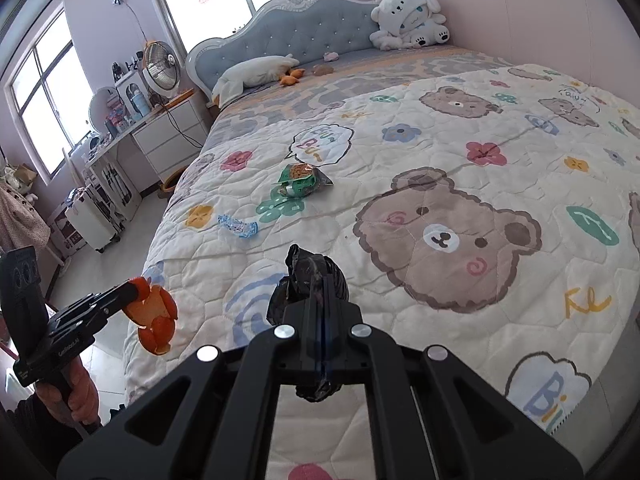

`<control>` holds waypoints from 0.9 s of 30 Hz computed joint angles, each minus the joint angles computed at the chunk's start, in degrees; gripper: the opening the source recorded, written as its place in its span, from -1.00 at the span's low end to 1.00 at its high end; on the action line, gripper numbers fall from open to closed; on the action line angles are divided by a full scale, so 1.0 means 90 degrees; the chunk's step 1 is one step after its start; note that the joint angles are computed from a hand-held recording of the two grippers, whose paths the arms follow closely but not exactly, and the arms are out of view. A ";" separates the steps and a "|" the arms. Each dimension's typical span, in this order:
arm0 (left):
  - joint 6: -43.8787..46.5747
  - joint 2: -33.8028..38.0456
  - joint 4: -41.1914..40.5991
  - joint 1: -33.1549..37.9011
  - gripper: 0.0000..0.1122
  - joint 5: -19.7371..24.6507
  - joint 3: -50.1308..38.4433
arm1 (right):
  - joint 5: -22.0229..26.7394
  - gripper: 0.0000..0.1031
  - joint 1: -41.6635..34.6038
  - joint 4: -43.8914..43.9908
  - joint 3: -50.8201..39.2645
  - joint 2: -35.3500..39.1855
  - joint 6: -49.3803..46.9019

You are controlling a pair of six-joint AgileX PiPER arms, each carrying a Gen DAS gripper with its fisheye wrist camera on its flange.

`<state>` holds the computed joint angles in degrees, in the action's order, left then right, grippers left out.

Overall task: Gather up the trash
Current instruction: 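Carry the orange peel and black bag over to the bin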

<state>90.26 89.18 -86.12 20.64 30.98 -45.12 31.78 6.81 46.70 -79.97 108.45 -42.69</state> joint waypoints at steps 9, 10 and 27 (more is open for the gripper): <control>-0.0227 -0.1330 0.0297 -0.0086 -0.74 0.0224 0.0871 | 0.0003 -0.99 -0.0567 0.1018 0.2146 -0.1983 -0.1335; -0.0295 -0.1483 0.0336 -0.0126 -0.73 0.0249 0.0944 | 0.0052 -0.99 -0.0656 0.1007 0.2303 -0.2192 -0.1356; -0.3298 -0.3774 0.2297 -0.3599 -0.73 -0.1336 0.1476 | 0.2126 -0.98 -0.4056 0.1420 0.4089 -0.4897 -0.2781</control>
<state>60.57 55.21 -65.45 -11.75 18.96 -31.84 50.91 -29.69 59.48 -43.16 64.38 -67.72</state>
